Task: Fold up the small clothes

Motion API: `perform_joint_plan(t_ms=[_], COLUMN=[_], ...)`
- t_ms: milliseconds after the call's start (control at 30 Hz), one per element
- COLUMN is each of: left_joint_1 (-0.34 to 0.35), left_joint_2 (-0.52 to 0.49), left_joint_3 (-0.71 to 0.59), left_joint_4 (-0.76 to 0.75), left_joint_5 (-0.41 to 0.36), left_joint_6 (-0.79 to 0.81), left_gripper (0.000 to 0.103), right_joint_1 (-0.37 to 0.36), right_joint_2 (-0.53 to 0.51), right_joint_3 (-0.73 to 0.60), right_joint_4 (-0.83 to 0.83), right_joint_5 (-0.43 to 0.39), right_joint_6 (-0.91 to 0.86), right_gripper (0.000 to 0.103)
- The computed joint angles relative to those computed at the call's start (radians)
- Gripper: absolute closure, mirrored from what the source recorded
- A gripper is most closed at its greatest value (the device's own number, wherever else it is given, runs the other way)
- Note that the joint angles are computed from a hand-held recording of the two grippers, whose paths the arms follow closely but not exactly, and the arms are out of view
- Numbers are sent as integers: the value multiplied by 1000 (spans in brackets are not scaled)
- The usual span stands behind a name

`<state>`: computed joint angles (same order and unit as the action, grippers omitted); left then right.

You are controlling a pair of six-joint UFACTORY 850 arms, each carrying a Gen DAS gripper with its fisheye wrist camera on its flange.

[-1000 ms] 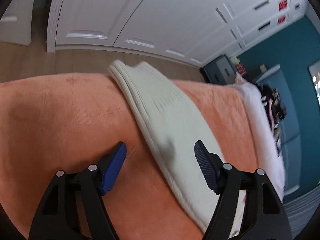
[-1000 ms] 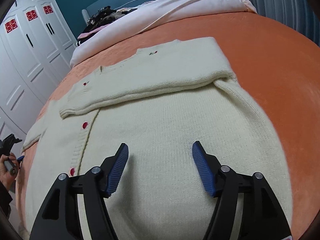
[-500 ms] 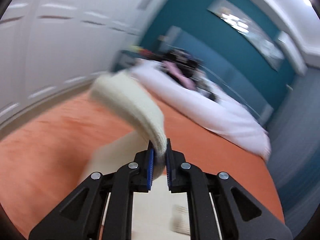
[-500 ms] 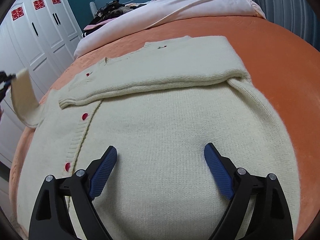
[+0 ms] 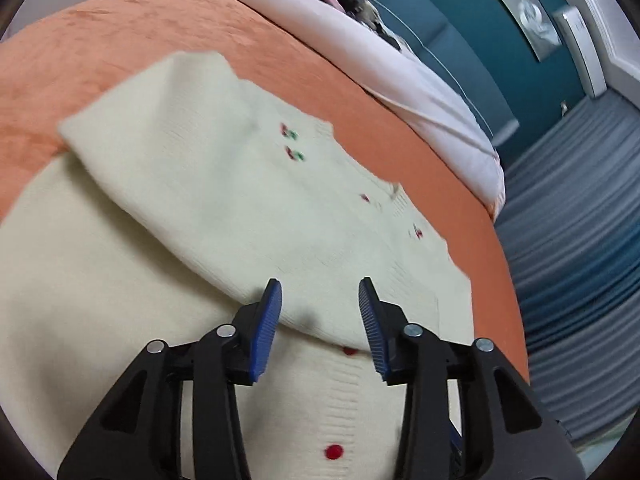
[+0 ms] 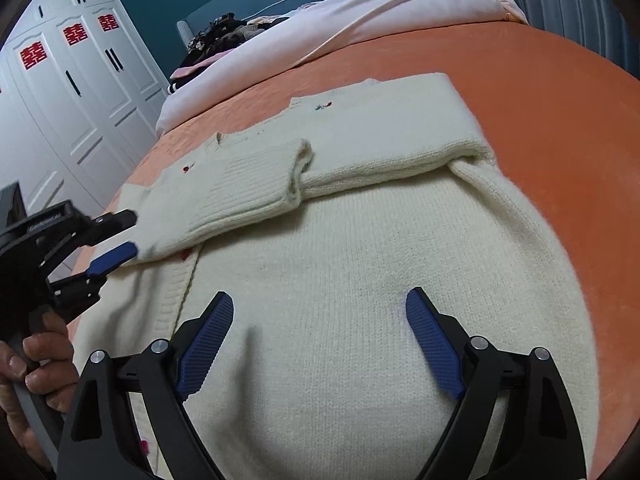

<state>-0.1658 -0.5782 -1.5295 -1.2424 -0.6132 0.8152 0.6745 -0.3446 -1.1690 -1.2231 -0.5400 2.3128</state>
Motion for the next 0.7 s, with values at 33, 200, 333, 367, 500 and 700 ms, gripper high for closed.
perform_joint_plan(t_ms=[33,200,333,367,500,700], left_joint_1=[23,104,142,147,147,100], left_joint_2=[-2,-116,-180,-195,-202,-215], left_joint_3=[-7,-173,-231,-249,-293,-341], left_joint_4=[-21,124,121,113,60,89], left_joint_5=[23,7,-40,-51,-63,-33], left_joint_6=[-9,-327,-465,-474,-423,-288], left_gripper=[53,46,47,52,91,87], right_joint_1=[-7,-79,-130,-129,-126,-146], right_joint_2=[9,-14,-150,-166,-149,-63], right_joint_3=[1,-51,-218,-261,-328,-304], right_joint_4=[-44,-68,292,366,244,-47], right_joint_5=[1,133,209,187,130,5], right_joint_6=[54,119,-227,-316,-336,-206], right_gripper=[20,25,67,84,94,94])
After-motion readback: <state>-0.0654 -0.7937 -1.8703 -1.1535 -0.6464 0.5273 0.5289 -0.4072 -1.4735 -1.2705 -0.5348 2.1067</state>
